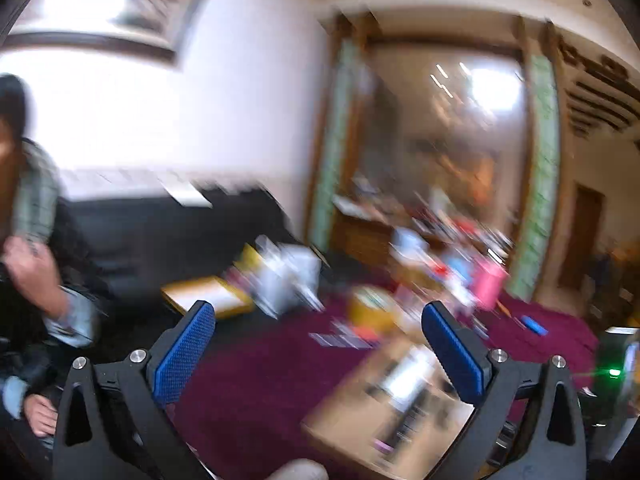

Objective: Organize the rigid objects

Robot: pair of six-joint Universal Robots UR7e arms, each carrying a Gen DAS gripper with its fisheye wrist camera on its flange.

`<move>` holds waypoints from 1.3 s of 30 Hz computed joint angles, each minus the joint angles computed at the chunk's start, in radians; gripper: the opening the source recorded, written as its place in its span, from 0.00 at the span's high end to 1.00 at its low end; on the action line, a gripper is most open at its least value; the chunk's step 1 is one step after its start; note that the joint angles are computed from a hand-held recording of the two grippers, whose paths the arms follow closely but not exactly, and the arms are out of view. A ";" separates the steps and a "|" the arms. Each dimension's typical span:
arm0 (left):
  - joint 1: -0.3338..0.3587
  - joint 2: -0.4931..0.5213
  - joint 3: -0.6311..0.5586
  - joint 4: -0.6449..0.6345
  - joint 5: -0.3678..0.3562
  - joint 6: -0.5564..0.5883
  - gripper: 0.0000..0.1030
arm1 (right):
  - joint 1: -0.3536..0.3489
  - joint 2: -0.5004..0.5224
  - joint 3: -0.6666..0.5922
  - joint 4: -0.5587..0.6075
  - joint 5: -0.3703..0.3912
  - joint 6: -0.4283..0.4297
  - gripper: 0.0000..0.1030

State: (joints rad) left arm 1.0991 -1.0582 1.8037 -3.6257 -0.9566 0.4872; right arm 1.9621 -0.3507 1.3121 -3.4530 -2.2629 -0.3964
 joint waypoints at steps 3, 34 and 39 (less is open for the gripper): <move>0.004 -0.016 -0.020 0.264 -0.074 -0.138 0.00 | -0.012 -0.039 0.072 -0.070 0.002 0.015 0.10; -0.022 0.116 -0.101 0.417 0.267 -0.246 0.00 | -0.030 -0.049 0.146 -0.144 -0.074 -0.051 0.10; 0.003 0.111 -0.114 0.436 0.251 -0.262 0.00 | -0.029 -0.032 0.120 -0.131 -0.094 -0.055 0.10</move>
